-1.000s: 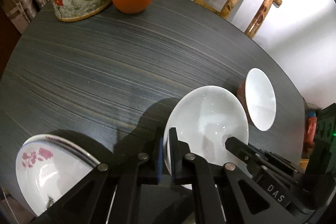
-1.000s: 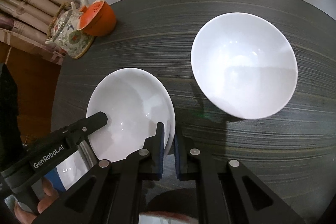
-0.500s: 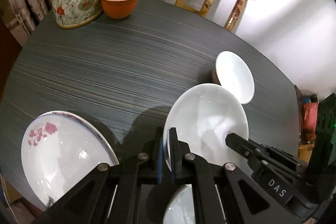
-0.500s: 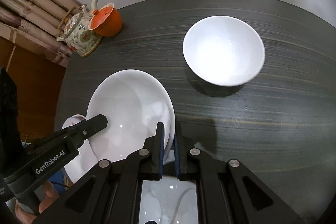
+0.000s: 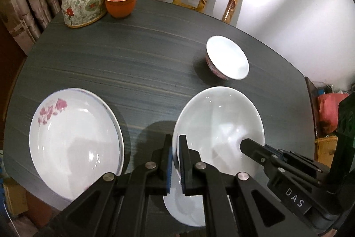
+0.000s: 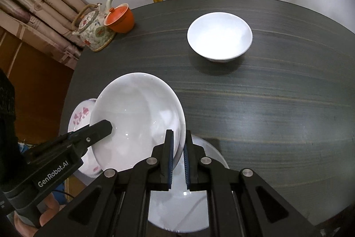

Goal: Organize plates and bowls
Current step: 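Lift the white bowl and carry it over the large bowl with the right gripper, then lower the held white bowl into the large white bowl with the right gripper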

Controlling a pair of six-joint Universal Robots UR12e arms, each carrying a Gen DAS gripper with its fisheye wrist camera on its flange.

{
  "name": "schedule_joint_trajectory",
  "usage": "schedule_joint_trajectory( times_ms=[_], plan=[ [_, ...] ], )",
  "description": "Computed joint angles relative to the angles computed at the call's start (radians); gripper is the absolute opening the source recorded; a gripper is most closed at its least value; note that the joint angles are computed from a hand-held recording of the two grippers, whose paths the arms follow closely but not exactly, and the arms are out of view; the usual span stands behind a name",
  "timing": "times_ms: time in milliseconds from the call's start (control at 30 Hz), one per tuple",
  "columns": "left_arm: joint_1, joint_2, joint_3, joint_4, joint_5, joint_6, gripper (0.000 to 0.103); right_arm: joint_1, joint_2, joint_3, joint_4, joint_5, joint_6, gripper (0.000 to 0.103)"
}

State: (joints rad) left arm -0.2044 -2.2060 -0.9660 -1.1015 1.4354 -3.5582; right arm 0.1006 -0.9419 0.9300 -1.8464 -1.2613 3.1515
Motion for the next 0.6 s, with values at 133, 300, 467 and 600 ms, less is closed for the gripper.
schedule_joint_trajectory(
  times_ms=[133, 300, 467, 600],
  plan=[
    [-0.011, 0.021, -0.037, 0.010, 0.007, 0.002, 0.005, -0.002, -0.033, 0.050, -0.018, -0.008, -0.003, 0.009],
    [-0.019, 0.032, -0.060, 0.006, 0.004, 0.002, 0.005, -0.005, -0.062, 0.098, -0.029, -0.015, -0.011, 0.009],
    [-0.028, 0.046, -0.086, 0.013, 0.013, 0.006, 0.005, -0.008, -0.085, 0.137, -0.042, -0.018, -0.010, 0.009],
    [-0.034, 0.050, -0.099, 0.012, 0.017, 0.006, 0.005, -0.011, -0.099, 0.163, -0.047, -0.018, -0.011, 0.009]
  ],
)
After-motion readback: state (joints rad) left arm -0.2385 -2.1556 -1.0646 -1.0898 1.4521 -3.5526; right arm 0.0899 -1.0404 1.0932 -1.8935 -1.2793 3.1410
